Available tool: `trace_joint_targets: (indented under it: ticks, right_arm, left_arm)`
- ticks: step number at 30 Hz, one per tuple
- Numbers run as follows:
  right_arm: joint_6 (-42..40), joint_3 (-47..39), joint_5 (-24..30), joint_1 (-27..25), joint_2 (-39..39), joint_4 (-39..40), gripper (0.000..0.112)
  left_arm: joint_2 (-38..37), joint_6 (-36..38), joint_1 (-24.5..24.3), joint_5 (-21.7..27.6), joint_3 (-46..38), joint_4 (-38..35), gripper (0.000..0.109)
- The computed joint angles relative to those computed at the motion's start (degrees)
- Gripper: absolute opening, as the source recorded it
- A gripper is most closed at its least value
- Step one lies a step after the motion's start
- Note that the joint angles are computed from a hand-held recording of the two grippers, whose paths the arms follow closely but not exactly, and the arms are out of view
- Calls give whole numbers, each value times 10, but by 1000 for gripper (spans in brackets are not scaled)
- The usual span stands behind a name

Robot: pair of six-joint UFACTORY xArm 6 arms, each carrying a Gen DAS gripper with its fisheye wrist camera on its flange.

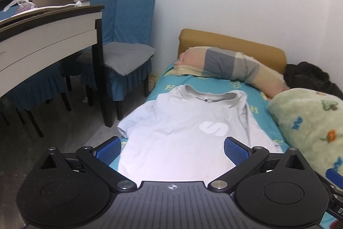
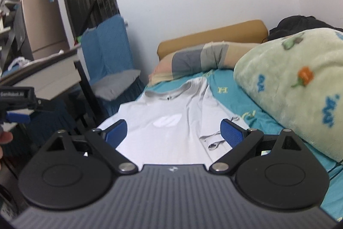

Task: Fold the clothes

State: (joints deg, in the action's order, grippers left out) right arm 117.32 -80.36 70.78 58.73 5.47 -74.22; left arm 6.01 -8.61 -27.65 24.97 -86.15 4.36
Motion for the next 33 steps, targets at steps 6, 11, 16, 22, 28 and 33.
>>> trace_joint_targets:
  ticks: [6,11,16,22,28,33]
  right_arm:
    - [-15,-22,-8,-1,26,-10,95]
    - [-7,-16,-21,-7,27,-6,95]
    - [0,-3,-24,-12,26,-18,95]
    - [27,11,-46,-23,20,-23,95]
    - [43,18,-84,-46,27,-19,95]
    - [41,10,-103,-64,47,-16,95]
  left_arm:
    - [30,-19,13,-5,-13,-25,103]
    - [65,-33,26,18,-39,-52,103]
    - [103,-34,41,-3,-49,-65,103]
    - [170,-64,61,15,-106,-67,103]
    - [248,-79,67,41,-202,-15,103]
    - [345,-117,71,87,-339,-22,103]
